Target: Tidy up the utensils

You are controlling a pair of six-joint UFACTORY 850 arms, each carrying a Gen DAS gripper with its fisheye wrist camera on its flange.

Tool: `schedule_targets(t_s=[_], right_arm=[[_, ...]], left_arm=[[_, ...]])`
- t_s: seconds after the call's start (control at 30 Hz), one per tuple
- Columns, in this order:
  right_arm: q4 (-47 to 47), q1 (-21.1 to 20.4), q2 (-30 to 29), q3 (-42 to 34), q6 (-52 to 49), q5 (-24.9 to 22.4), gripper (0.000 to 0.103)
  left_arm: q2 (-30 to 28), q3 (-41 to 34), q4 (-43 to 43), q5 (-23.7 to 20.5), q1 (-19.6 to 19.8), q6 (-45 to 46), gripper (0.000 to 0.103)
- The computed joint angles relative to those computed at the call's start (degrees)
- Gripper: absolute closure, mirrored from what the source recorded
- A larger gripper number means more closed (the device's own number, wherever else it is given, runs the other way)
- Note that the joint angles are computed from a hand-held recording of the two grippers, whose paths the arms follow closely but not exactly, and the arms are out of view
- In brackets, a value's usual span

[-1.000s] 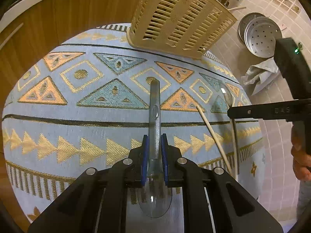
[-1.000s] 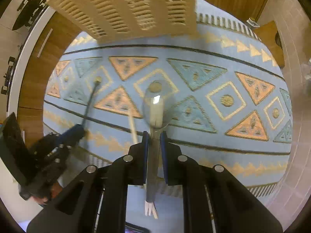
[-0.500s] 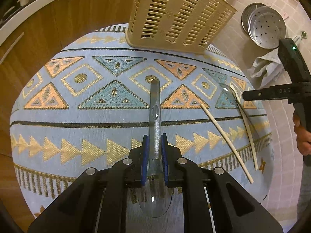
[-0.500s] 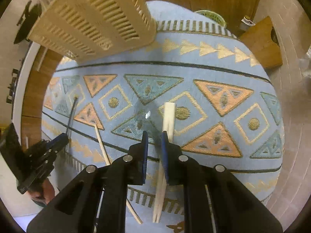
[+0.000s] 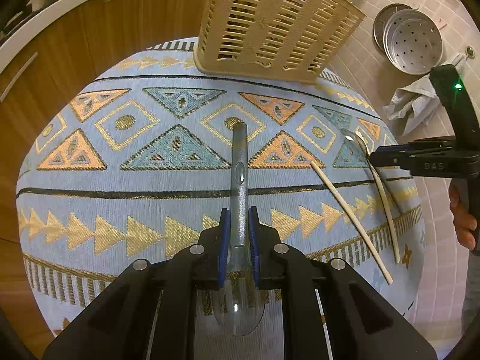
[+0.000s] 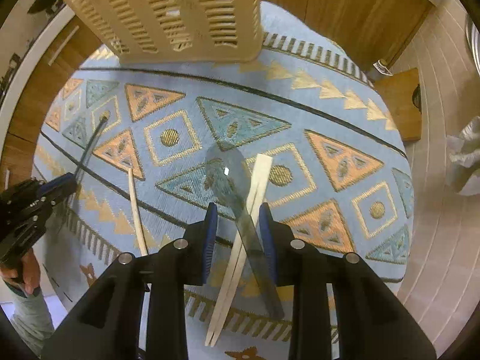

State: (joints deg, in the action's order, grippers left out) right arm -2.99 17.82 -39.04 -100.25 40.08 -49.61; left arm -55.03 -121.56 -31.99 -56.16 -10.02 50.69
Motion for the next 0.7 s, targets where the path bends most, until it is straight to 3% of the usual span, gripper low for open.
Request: schedule_targets(t_s=[0.07,0.17,0.33,0.53,0.7], right_arm=[[-1.11,0.36,-2.08,-2.54,-0.40,-3.33,0.077],[-2.61,0.81,-1.94,-2.23,0.30,-3.31,0.090],[3.80,-0.34,2.31,4.06,-0.07,4.13,0.092],[7.83,-1.47,5.93,10.16,-3.08,8.03,0.092],[8.94,-1.43,6.30,10.70,-4.13,9.43,0.092]], left_arm=[[0.07,0.12,0.06,0.04,0.02,-0.18,0.092],[-1.54,-2.57,-0.48,-2.63,0.39,-3.51,0.092],[-6.97,-11.13,-4.68,-11.76,1.90,-11.03,0.093],[-5.62,-9.14,-2.58,-9.98,1.03,-10.64,0.092],[-8.36,-16.04,6.38,-13.84,-1.05,-11.43,0.091]])
